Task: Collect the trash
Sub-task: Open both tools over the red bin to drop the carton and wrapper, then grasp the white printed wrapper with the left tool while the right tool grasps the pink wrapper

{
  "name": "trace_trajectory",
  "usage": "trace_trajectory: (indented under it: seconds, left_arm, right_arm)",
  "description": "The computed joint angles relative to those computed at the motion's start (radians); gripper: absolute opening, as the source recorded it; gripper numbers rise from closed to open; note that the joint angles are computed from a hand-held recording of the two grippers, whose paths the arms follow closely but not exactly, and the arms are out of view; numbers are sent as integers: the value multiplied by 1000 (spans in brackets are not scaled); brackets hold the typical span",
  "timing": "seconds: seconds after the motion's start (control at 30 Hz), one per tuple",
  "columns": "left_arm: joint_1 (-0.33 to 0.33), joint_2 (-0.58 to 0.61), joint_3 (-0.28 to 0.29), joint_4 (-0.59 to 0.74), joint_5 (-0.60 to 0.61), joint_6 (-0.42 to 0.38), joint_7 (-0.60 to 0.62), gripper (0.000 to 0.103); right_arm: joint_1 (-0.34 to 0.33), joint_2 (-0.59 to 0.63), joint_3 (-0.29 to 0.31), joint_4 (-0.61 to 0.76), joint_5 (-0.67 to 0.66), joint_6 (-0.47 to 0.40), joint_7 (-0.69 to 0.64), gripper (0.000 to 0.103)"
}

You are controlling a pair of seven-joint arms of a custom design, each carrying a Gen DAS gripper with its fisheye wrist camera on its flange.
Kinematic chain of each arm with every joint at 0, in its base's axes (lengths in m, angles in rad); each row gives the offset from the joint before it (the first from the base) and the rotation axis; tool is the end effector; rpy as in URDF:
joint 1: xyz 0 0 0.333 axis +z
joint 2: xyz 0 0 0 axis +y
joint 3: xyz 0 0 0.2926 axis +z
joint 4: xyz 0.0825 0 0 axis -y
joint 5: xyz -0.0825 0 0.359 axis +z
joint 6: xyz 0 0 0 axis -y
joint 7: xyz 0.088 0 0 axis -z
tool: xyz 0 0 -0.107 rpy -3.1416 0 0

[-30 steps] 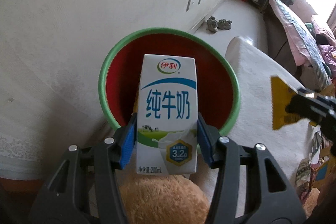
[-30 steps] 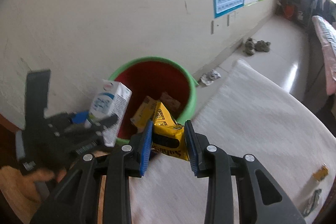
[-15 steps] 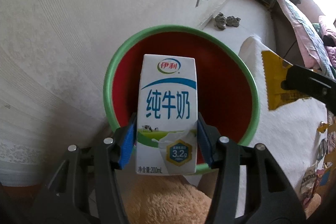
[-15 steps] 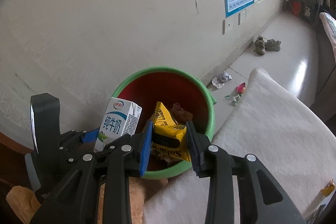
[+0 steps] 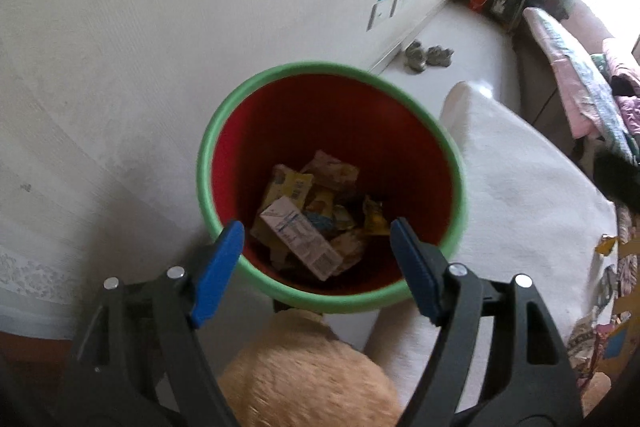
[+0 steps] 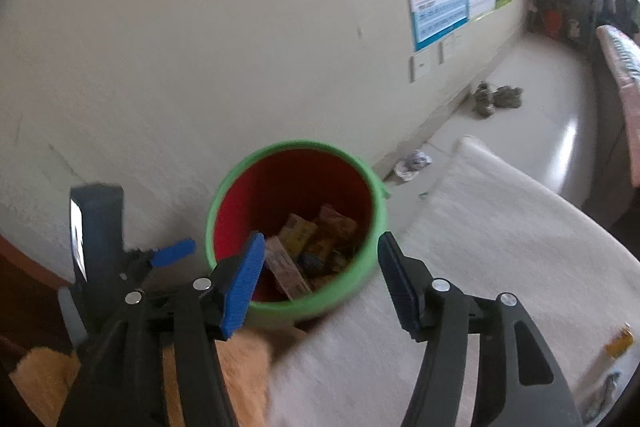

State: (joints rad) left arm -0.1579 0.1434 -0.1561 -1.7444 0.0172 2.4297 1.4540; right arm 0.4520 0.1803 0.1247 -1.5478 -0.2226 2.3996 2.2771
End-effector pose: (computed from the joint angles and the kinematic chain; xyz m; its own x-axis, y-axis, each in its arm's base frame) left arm 0.5919 -0.1865 0.5320 -0.2155 -0.9743 0.0661 -0.8448 0.1520 -0.5131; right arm 0.5382 0.3394 0.6032 0.0553 -0.9678 -0.2458 -0.8003 0.1042 -0.5905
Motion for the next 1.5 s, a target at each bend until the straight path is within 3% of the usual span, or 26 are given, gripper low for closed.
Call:
trace_trajectory:
  seconds: [0.1,0.2,0.47,0.57,0.7,0.8,0.9,0.93,1.07,1.1,1.23,1.43,1.5]
  left_arm:
    - [-8,-31,-22,-24,-57,-5,36,73]
    - [-26,-52,-45,-44,-110,-16,75,73]
    - [-135,-56,-129,-59,-271,-127,263,73]
    - [-185,-26,-157,-17,-310,-176,323,73]
    - [-253,40,-182,67,-298,-245,356,73]
    - [-296,84,-186,120,-265,-284,335,73]
    - [-328,125,-185,170,-247,-312,305,73]
    - [-335,129,-185,175,-243,-317,302,73]
    - [-344,121,-186,167,-245,-321,315,73]
    - [-343,112,-185,158,-247,-324,319,73]
    - [-343,105,-182,141,-254,-349,307,73]
    - [-361,115,-185,128,-219,-346,315,72]
    - [-374,133,-182,138,-174,-360,319,53]
  right_arm:
    - [-5,-163,-9,-199,-53,16,83,62]
    - [-32,-342,7,-395,-117,-29,187,64]
    - [-106,-834,78,-832,-101,-332,459,64]
    - [-86,-956,80,-932,-45,-404,524,64]
    - [-31,-1096,53,-1084,73,-388,592,64]
    - [-8,-1138,39,-1148,125,-310,620,64]
    - [1,-1105,8,-1152,146,-271,578,62]
    - [4,-1087,-3,-1143,153,-273,555,47]
    - [-19,-1116,16,-1156,160,-265,567,31]
    - [-30,-1141,18,-1177,154,-248,579,16]
    - [-74,-1218,61,-1184,102,-305,640,14]
    - [-72,-1256,50,-1203,89,-328,675,14]
    - [-69,-1257,38,-1212,93,-320,674,14]
